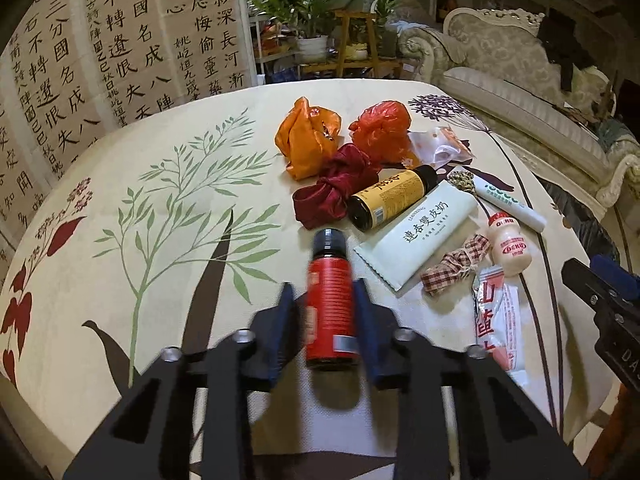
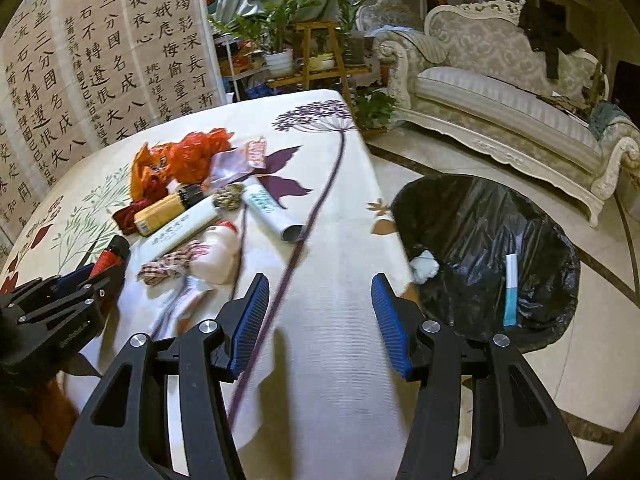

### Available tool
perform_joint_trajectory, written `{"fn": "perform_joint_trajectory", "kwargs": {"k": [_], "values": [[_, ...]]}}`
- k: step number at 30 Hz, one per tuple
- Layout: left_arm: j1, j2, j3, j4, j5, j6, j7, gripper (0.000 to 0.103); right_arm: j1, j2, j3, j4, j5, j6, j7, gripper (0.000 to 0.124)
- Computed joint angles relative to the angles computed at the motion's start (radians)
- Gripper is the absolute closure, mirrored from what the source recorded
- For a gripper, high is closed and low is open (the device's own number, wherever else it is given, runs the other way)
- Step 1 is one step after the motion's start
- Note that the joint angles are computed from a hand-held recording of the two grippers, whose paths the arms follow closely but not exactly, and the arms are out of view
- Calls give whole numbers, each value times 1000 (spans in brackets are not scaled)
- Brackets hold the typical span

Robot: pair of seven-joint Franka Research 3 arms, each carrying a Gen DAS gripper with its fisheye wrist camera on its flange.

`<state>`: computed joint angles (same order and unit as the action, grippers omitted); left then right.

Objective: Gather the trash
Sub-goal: 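Grasp the white-and-red snack wrapper with the right gripper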

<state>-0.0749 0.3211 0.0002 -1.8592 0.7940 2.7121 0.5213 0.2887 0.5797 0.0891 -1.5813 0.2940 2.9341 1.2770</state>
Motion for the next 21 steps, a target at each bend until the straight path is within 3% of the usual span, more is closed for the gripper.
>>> {"fn": "perform_joint_trajectory", "kwargs": {"k": [9,13,21], "values": [[25,-63,10,-94,12,61,-31,78,14,-26,41,-26,12,-6,-36,72],[32,-94,24,-126,77,56,-91,78,30,-33,53,-36,18,-7,-61,72],[69,-120,8,-159,133,56,-152,78,105,-23,-17,-31,-51,-50,6,73]]}}
